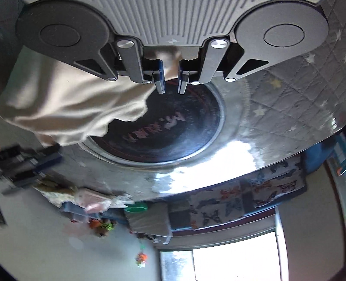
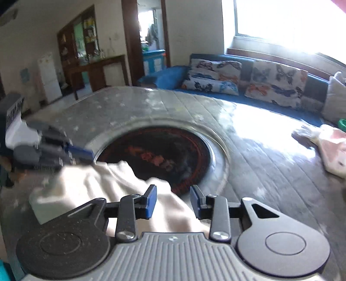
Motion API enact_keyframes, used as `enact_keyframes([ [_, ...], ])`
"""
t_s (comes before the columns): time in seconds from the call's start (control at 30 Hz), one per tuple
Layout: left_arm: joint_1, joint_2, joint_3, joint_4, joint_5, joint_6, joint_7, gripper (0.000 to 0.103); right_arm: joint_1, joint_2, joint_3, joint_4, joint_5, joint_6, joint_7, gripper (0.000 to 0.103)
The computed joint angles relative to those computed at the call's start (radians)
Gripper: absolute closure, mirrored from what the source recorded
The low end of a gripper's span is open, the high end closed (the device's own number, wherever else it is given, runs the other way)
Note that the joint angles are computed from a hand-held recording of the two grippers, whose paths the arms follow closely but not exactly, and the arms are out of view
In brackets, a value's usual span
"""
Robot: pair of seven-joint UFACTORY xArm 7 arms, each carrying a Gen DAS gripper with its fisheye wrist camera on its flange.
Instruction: Fold clothes
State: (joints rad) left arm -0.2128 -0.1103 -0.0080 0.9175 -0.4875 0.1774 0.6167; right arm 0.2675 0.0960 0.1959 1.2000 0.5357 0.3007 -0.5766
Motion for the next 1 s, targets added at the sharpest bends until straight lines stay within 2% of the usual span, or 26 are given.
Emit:
enact_keyframes([
  [0.03, 0.004, -0.008, 0.004, 0.001, -0.013, 0.011, -0.019, 0.087, 0.001, -0.017, -0.004, -0.024, -0.01, -0.001, 0.02, 0.069],
  [0.1, -0.013, -0.039, 0.026, -0.005, -0.097, 0.042, 0.008, 0.085, 0.002, -0.048, -0.014, -0.068, -0.017, 0.001, 0.051, 0.07],
  [0.17, -0.032, -0.082, 0.043, -0.028, -0.16, 0.063, 0.031, 0.078, 0.003, -0.083, -0.021, -0.117, 0.027, -0.01, 0.042, 0.07],
  [0.2, -0.029, -0.1, 0.042, -0.039, -0.157, 0.077, 0.013, 0.071, 0.007, -0.092, -0.026, -0.132, 0.05, -0.019, 0.036, 0.071],
  [0.3, -0.017, -0.143, 0.033, -0.076, -0.118, 0.085, -0.065, 0.068, 0.023, -0.136, -0.046, -0.176, 0.178, -0.053, -0.004, 0.071],
  [0.33, -0.02, -0.151, 0.038, -0.084, -0.118, 0.086, -0.084, 0.068, 0.027, -0.138, -0.052, -0.183, 0.18, -0.071, 0.009, 0.071],
  [0.4, -0.03, -0.159, 0.05, -0.095, -0.126, 0.091, -0.117, 0.068, 0.03, -0.135, -0.061, -0.192, 0.158, -0.101, 0.052, 0.071],
  [0.5, -0.044, -0.167, 0.063, -0.111, -0.135, 0.087, -0.146, 0.068, 0.027, -0.118, -0.071, -0.183, 0.144, -0.093, 0.112, 0.073],
  [0.53, -0.048, -0.169, 0.067, -0.115, -0.138, 0.085, -0.153, 0.068, 0.026, -0.114, -0.071, -0.181, 0.151, -0.092, 0.107, 0.079],
  [0.63, -0.053, -0.169, 0.071, -0.121, -0.136, 0.08, -0.18, 0.068, 0.025, -0.096, -0.063, -0.177, 0.102, -0.103, 0.144, 0.087],
  [0.73, -0.042, -0.155, 0.065, -0.113, -0.109, 0.084, -0.218, 0.068, 0.022, -0.089, -0.055, -0.184, 0.026, -0.122, 0.216, 0.089],
  [0.83, -0.064, -0.145, 0.091, -0.104, -0.161, 0.093, -0.194, 0.066, 0.019, -0.092, -0.053, -0.192, -0.014, -0.132, 0.258, 0.088],
  [0.93, -0.091, -0.133, 0.117, -0.089, -0.247, 0.109, -0.118, 0.069, 0.017, -0.091, -0.052, -0.192, -0.017, -0.126, 0.261, 0.088],
  [1.0, -0.098, -0.126, 0.124, -0.078, -0.308, 0.125, -0.059, 0.09, 0.019, -0.089, -0.049, -0.191, -0.003, -0.13, 0.25, 0.09],
])
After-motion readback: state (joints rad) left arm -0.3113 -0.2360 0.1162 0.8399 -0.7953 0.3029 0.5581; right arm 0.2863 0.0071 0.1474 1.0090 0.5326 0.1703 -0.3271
